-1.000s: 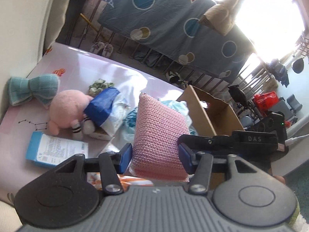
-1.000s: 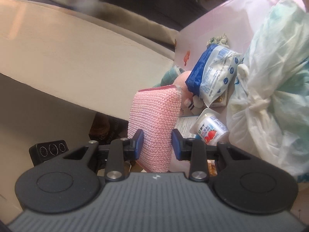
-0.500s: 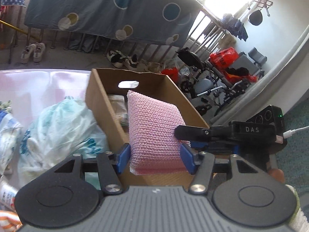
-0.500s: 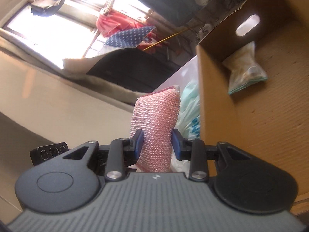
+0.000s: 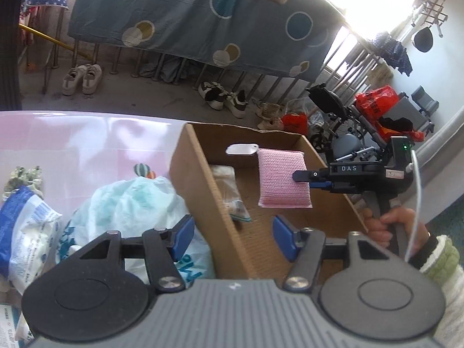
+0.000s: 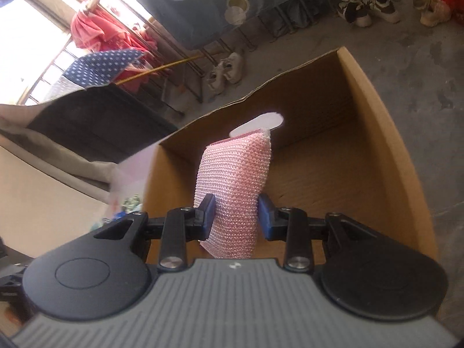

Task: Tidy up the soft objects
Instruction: 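Carry the pink sponge pad into the box and release it, then reach the right tool to the blue-and-white medicine box and grasp it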

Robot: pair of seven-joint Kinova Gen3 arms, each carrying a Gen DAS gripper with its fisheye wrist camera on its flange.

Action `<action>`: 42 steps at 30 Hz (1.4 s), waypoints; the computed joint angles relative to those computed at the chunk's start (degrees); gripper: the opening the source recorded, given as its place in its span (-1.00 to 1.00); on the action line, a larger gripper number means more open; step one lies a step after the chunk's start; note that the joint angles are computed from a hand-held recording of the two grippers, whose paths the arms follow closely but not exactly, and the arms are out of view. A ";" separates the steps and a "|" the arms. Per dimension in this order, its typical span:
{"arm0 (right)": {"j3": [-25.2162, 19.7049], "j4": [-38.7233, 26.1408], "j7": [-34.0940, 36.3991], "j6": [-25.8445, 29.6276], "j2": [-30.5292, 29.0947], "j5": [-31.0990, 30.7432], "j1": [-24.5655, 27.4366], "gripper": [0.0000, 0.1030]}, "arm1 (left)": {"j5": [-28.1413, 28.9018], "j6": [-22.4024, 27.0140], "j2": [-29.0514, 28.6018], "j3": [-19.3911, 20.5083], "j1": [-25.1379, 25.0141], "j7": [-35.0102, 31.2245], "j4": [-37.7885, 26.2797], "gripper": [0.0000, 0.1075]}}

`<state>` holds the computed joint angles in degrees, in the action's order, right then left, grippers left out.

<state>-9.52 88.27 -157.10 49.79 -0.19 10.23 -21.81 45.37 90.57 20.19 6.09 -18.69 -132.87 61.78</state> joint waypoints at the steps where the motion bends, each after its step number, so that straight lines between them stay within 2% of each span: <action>1: -0.33 -2.14 2.33 2.33 1.96 -0.04 1.07 -0.41 | -0.05 -0.03 0.11 -0.34 -0.55 -0.11 -0.21 0.12; 3: -2.44 -6.14 6.99 6.99 5.84 0.48 3.93 -0.41 | -0.20 -0.08 0.18 -0.87 -1.68 -0.41 -0.59 0.13; 4: -2.09 -8.05 9.32 9.32 7.57 -0.43 4.15 -0.41 | -0.31 -0.06 0.18 -1.03 -2.19 -0.71 -0.67 0.13; 6: 1.72 -11.33 13.07 12.84 10.87 -1.80 1.65 -0.40 | -0.56 -0.20 0.09 -1.34 -3.14 -1.29 -0.56 0.14; 8: 3.50 -12.48 15.26 13.91 12.59 -2.98 0.61 -0.36 | -0.82 0.29 0.55 -1.52 -3.85 -1.24 -1.16 0.14; 14: 4.80 -13.22 17.78 11.02 15.90 -4.52 0.23 -0.20 | -1.22 0.93 0.43 -1.93 -5.90 -1.96 -0.74 0.17; 19: 5.84 -13.51 14.07 12.09 16.39 -2.49 -2.47 0.04 | -1.36 0.68 0.25 -2.57 -7.32 -2.44 0.06 0.19; 21: 6.39 -14.80 11.55 14.44 17.31 0.25 -4.39 0.37 | -1.63 0.51 0.15 -2.87 -7.84 -2.80 0.37 0.20; 24: 6.78 -14.01 7.64 13.36 17.44 3.39 -6.39 0.50 | -1.81 0.36 0.07 -3.30 -8.76 -3.31 0.76 0.22; 27: 7.57 -12.52 3.13 11.16 17.41 5.20 -7.85 0.53 | -2.00 -0.62 -0.68 -3.92 -9.74 -3.99 1.91 0.22; 29: 7.02 -10.01 0.88 6.99 16.54 4.55 -7.04 0.53 | -1.92 -0.78 -0.86 -4.36 -10.59 -4.49 2.28 0.24; 31: 5.89 -8.94 -0.38 5.05 16.27 4.84 -6.24 0.55 | -2.00 -1.14 -1.28 -4.85 -11.40 -5.12 2.86 0.25; 37: 7.18 -12.34 -3.09 10.12 17.73 9.57 -10.06 0.62 | -2.21 -2.33 -2.29 -6.43 -14.03 -7.05 3.87 0.28; 42: 7.10 -13.14 -7.35 11.74 15.77 14.09 -12.53 0.66 | -1.14 -3.32 -2.99 -7.79 -17.02 -7.84 4.25 0.29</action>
<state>-2.42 75.13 -164.45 61.52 15.58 24.31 -34.34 44.23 87.25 17.20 -1.71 -35.71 -140.70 66.03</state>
